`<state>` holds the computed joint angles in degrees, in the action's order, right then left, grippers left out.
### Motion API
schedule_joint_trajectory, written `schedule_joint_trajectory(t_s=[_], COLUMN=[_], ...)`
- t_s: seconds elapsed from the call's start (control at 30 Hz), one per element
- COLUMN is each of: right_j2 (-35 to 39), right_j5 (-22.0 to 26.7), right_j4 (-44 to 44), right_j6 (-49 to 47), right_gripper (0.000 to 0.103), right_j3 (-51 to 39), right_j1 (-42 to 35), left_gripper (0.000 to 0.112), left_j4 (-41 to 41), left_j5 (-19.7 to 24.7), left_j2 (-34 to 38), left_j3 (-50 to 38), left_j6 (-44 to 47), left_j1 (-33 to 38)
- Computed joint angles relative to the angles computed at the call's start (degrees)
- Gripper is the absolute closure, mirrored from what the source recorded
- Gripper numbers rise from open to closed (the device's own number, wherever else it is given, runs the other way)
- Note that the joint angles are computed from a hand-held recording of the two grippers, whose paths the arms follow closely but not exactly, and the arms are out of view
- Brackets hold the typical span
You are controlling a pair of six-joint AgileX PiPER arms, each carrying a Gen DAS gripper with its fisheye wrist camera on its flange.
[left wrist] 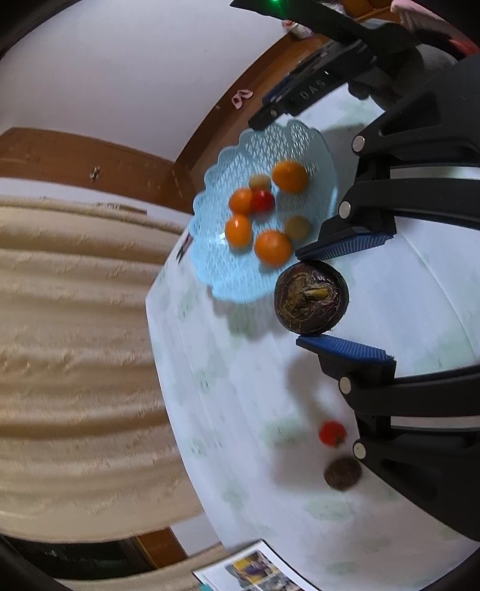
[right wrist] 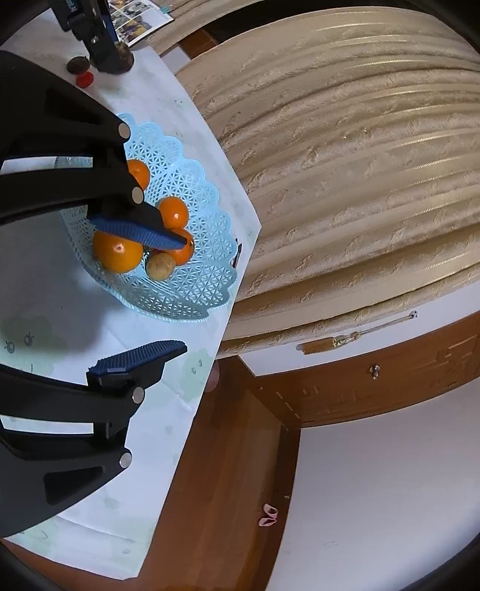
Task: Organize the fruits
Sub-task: 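Lower the brown fruit into the basket and open the left gripper, then move both grippers back from the basket toward the last fruit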
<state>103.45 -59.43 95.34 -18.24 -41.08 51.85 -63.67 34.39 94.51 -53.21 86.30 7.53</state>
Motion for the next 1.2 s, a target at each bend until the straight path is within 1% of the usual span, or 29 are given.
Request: schedule_joint_trajectory(t_s=[0.27, 0.4, 0.47, 0.53, 0.6, 0.7, 1.0, 1.1, 1.2], right_j2=[0.2, 0.2, 0.2, 0.1, 0.2, 0.2, 0.5, 0.6, 0.7], right_j5=[-0.7, -0.8, -0.7, -0.7, -0.8, -1.2, -2.5, -3.2, -3.7], right_j4=[-0.3, -0.6, -0.8, -1.0, -1.1, -1.0, 0.1, 0.8, 1.7], right_j6=[2.0, 3.0, 3.2, 3.6, 3.8, 4.2, 4.3, 3.9, 2.7], right_gripper=[0.050, 0.050, 0.050, 0.050, 0.050, 0.050, 0.050, 0.049, 0.048], right_j3=[0.1, 0.4, 0.3, 0.5, 0.5, 0.7, 0.4, 0.1, -0.4], right_j1=[0.0, 0.1, 0.0, -0.1, -0.1, 0.2, 0.9, 1.3, 1.6], left_gripper=[0.071, 0.070, 0.068, 0.054, 0.051, 0.044, 0.039, 0.039, 0.036], left_j4=[0.0, -0.4, -1.4, -2.9, -4.7, -4.8, -2.7, -2.5, -2.6], left_j5=[-1.9, -2.5, -2.7, -2.3, -2.3, -1.5, 0.2, 1.1, 2.0], left_j2=[0.8, 1.0, 1.0, 0.7, 0.3, 0.3, 1.0, 1.4, 1.6], left_j3=[-0.2, 0.1, 0.3, 0.6, 1.0, 0.2, -2.6, -3.4, -4.1], left_j6=[-1.4, -1.5, -0.7, 0.8, 2.6, 1.8, -2.0, -2.3, -2.2], left_j1=[-6.8, -8.8, -9.2, -8.7, -8.0, -6.3, -0.4, 1.9, 4.8])
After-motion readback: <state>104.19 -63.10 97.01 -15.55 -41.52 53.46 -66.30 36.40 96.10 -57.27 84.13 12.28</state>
